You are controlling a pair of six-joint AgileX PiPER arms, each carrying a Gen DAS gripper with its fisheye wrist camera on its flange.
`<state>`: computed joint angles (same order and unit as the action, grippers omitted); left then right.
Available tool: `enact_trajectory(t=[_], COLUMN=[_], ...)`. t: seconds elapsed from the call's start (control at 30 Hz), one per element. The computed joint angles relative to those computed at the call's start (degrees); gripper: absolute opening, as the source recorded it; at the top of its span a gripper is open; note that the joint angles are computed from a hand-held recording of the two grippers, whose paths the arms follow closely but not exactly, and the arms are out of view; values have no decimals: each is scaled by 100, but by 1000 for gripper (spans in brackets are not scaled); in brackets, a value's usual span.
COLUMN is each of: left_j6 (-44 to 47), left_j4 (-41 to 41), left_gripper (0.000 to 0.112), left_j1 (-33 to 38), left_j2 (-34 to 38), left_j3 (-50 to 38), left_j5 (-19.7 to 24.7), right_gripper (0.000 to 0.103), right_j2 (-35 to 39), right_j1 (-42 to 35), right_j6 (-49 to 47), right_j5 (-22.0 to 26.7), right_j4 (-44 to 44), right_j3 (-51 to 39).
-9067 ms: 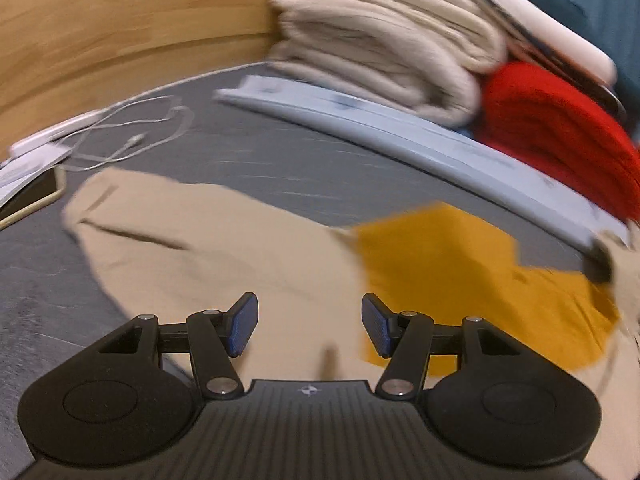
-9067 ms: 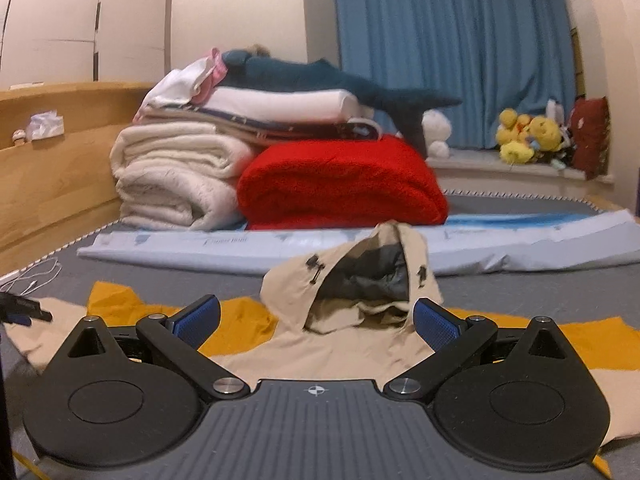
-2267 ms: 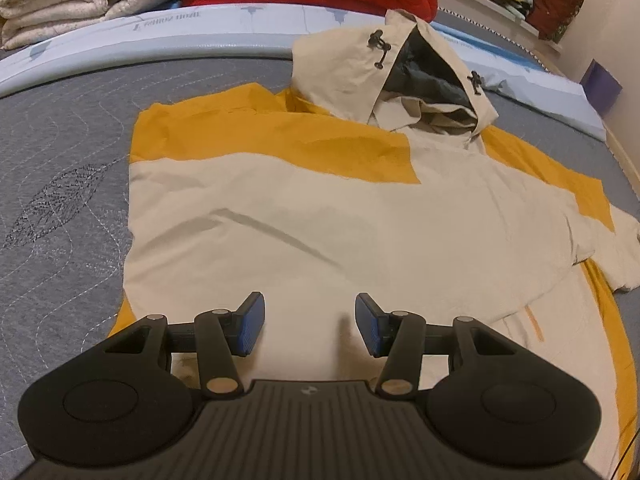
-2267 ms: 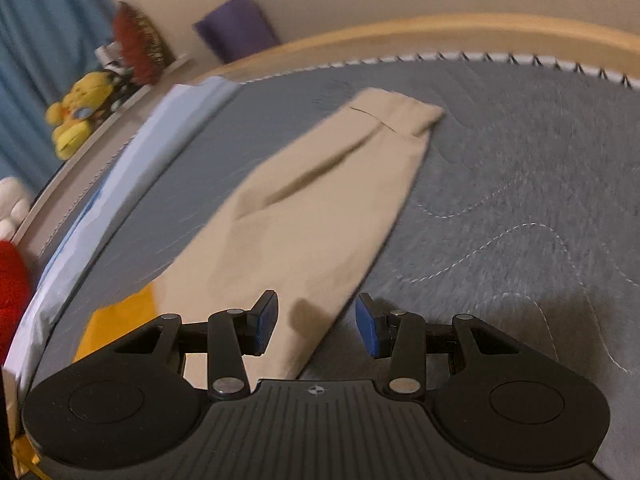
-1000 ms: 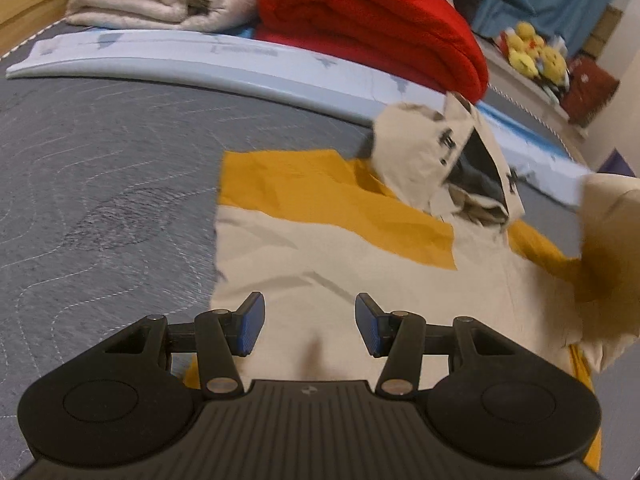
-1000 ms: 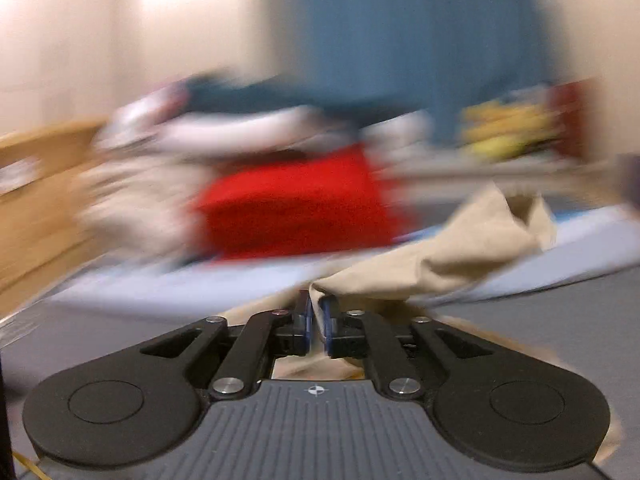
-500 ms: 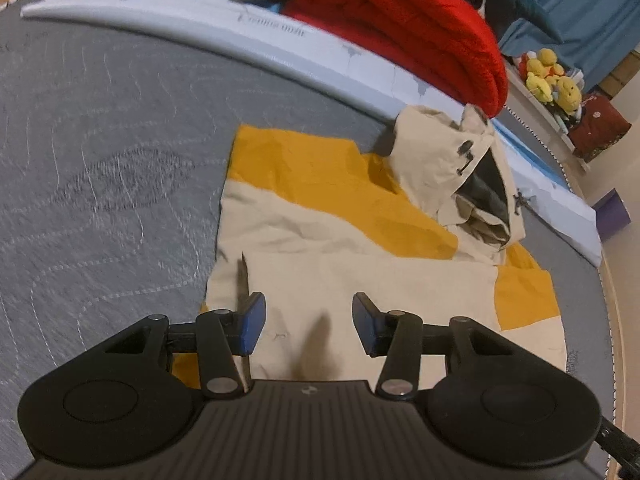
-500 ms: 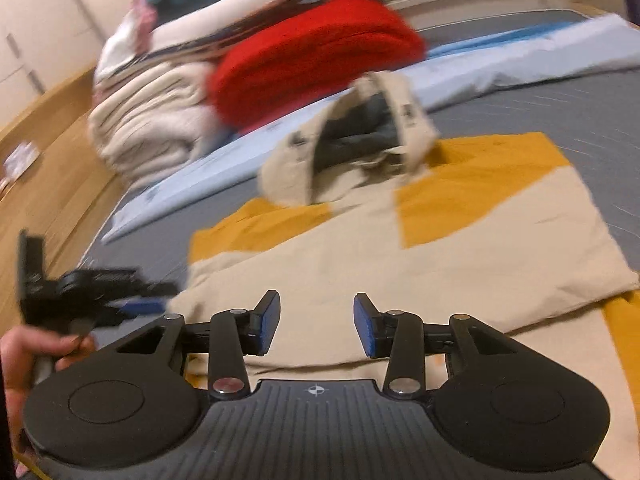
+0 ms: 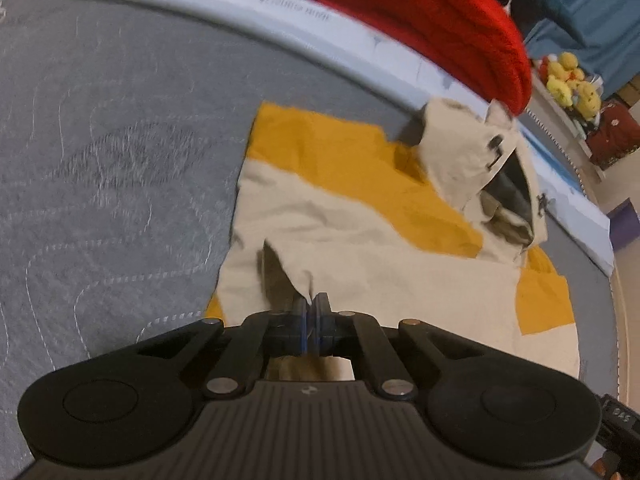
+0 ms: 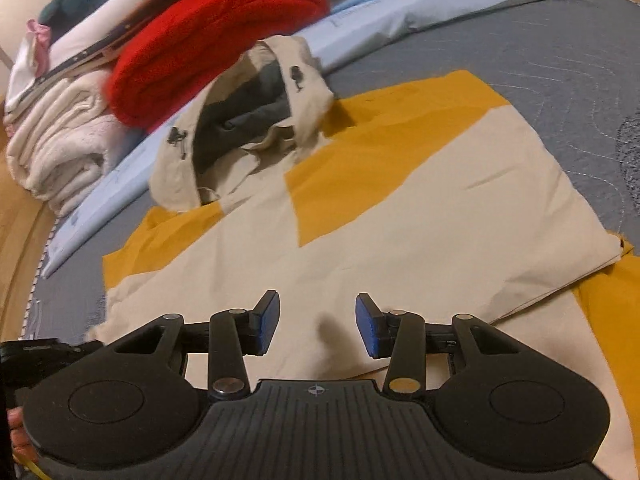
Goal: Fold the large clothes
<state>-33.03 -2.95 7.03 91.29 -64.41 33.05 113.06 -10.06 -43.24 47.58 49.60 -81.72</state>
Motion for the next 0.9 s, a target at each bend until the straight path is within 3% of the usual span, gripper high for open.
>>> enact_trajectory(t=[0.13,0.23,0.37,0.5,0.63,0.73,0.9], left_j6=[-491,-744,-1345,-435,130,-188,-368], left_j4=[622,1028,1914,1014,99,423,989], left_gripper=[6,17,17,19,24,24,35], left_j1=[-209,-256,-494,-460,-300,-405,-710], left_j2=[66,193,-107,-62,522,529,391], left_j3=[-269,-331,-178,-153,-362,-420,-478], left_j5=[350,642,290,1,544,558,390], right_gripper=[45,44,44,45,45,45,45], right_j2=[201,358,372,283,422,480,399], right_j1=[111,116,48,62,100,105,58], right_j6=[772,1321,1488,1337,1594,1778,1479], right_j5=[-118,-100,-80,-189,-177,-139,-220], right_j4=[-659,-1087,-1139,-1017,-1219,-1333,-1143], right_j3=[-251,-408,-452,-351,-463,-565,-530])
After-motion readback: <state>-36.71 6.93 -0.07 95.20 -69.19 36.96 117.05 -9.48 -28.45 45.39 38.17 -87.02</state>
